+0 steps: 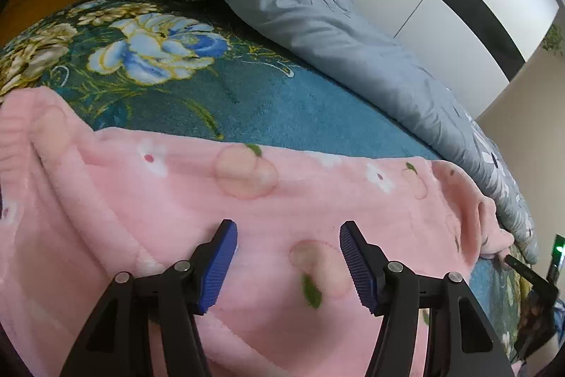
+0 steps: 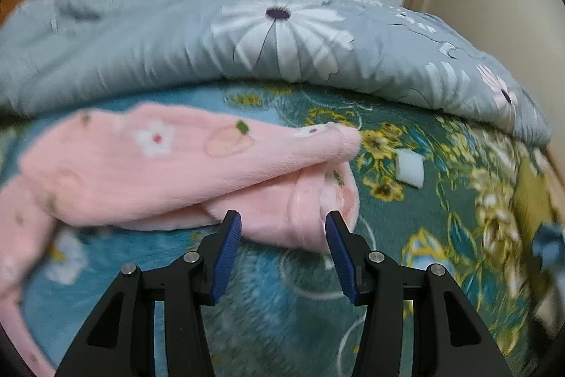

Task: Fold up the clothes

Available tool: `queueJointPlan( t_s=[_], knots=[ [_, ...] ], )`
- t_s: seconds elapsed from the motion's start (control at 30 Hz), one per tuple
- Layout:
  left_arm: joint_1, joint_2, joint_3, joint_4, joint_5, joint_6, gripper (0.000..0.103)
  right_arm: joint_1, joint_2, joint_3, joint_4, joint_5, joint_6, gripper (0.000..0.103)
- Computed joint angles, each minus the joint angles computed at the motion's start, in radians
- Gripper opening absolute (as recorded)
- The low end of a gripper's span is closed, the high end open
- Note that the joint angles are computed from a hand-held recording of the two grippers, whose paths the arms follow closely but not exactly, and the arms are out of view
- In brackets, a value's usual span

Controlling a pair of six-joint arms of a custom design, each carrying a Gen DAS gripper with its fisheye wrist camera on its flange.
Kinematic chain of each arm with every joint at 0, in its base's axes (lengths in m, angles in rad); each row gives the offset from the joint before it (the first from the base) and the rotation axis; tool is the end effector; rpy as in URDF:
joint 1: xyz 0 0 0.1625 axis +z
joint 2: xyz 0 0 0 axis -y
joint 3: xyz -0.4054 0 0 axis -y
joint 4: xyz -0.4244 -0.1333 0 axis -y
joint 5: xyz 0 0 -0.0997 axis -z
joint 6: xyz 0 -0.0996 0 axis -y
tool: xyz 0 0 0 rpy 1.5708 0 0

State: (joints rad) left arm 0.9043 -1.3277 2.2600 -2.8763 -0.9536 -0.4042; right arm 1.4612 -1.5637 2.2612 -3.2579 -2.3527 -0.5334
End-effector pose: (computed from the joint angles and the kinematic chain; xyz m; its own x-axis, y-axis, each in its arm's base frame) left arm -0.1423 -0.4898 0.1759 -0.9357 0.0232 -0.3521 0.2259 0.8060 -0.5472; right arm 0.0144 -0.4462 0.3398 -0.5824 0.2934 0.7581 -0.2742 0.8070 -0.5230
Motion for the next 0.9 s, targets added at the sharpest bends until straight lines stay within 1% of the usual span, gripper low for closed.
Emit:
queueJointPlan(
  t_s=[0.13,0.23,0.27,0.3,0.33,0.4,0.5,0.57,0.67,0.7,0.8,0.9],
  knots=[
    [-0.003,0.007,-0.001,0.006,0.013,0.007,0.065,-0.017,0.031,-0.015,-0.011,-0.032,-0.027,0.051],
    [-0.007,0.010,0.000,0.006,0.023,0.011,0.065,-0.020,0.015,-0.014,0.039,-0.039,0.017,0.050],
    [-0.007,0.010,0.001,0.007,0.024,0.012,0.065,-0.021,0.010,-0.014,0.058,-0.041,0.032,0.037],
    [-0.007,0.010,0.000,0.007,0.025,0.012,0.065,-0.017,0.008,-0.015,0.064,-0.044,0.037,0.013],
    [-0.007,0.010,0.000,0.007,0.024,0.013,0.065,-0.010,0.009,-0.016,0.062,-0.047,0.035,0.006],
    [-0.004,0.008,0.001,0.004,0.018,0.013,0.065,0.011,0.017,-0.022,0.041,-0.066,0.015,0.005],
    [-0.002,0.006,0.002,-0.002,0.014,0.008,0.065,0.055,0.035,-0.047,-0.054,-0.130,-0.058,0.004],
    [-0.004,0.006,0.003,-0.003,0.017,0.007,0.065,0.080,0.040,-0.088,-0.168,-0.191,-0.119,0.004],
    [-0.009,0.012,0.000,0.005,0.029,0.009,0.065,0.099,0.040,-0.172,-0.352,-0.266,-0.199,0.004],
    [-0.010,0.012,0.000,0.008,0.029,0.011,0.065,0.097,0.035,-0.193,-0.385,-0.283,-0.221,0.004],
    [-0.006,0.012,-0.002,0.008,0.011,0.018,0.065,0.071,0.015,-0.229,-0.419,-0.316,-0.267,0.004],
    [-0.006,0.011,-0.002,0.008,0.003,0.024,0.065,0.004,-0.030,-0.175,-0.342,-0.322,-0.219,0.004]
  ],
)
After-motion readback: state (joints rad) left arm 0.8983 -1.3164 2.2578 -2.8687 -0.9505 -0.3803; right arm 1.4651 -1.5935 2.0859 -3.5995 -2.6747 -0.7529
